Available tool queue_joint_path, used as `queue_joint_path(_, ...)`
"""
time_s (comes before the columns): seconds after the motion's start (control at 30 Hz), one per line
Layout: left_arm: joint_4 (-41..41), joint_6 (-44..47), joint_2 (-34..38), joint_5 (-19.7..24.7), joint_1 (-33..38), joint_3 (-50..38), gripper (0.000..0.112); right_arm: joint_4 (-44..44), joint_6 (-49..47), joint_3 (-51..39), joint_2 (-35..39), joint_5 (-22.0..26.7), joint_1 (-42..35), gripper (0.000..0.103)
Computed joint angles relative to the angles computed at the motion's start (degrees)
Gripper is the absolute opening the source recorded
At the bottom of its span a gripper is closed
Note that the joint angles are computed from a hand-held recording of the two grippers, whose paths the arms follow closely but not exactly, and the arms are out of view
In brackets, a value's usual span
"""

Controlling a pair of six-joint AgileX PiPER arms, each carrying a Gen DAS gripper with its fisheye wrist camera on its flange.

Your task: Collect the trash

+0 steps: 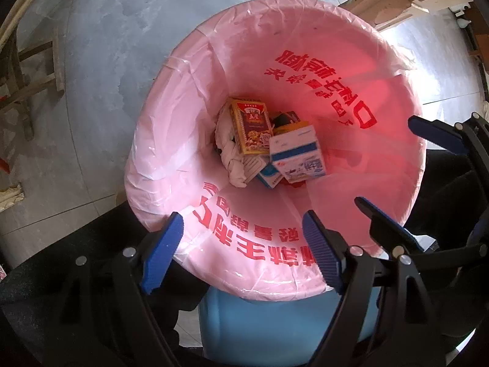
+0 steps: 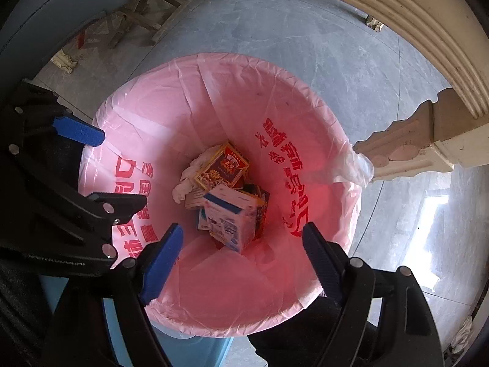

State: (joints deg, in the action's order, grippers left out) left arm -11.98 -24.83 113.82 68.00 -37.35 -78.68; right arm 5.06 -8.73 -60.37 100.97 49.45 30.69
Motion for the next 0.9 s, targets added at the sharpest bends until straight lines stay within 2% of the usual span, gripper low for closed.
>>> queue_joint_path(0.2,1.31,-1.36,-1.56,-0.45,-0.22,1.15,0.078,0.24,0.37,-0.11,-0.83,1.1,-0.27,0.079)
queue_joint_path(0.33,3.22,-3.59,-3.09,-0.31,-1.17,1.62,0.078,1.17,1.21,-0.6,-2.87,3.39,-0.5,0.083)
queue_joint_path(0.4,5.08,-5.58,-4.08,-0.04,-2.27,1.94,0.078,1.89,1.85,-0.83,-4.03,4.48,-0.52,0.09)
queue_joint_path(0.47,7.01,-7.76,-5.38,0.05,-3.3,2.31,0.078,-0.91,6.59,-2.13,-4.98,6.65,1.03,0.09)
queue_joint_path(0.6,9.59,-12.42,-9.8,-0.63,-4.56,3.74,0.078,-3.09,12.01,-1.02,-10.12,6.99,2.02,0.091)
queue_joint_path(0.7,11.66,-16.95,-13.53,-1.32,-5.79,4.63,0.078,-4.36,17.08,-1.63,-12.8,9.6,2.06,0.093)
queue_joint_path(0.77,13.47,-19.37,-15.0,-0.74,-7.12,4.02,0.079,-4.2,18.83,-1.79,-14.58,11.09,1.87,0.093)
queue_joint_path(0.9,16.36,-23.48,-17.7,1.63,-9.95,1.56,0.079,-10.28,25.84,-1.53,-19.44,12.5,5.22,0.093)
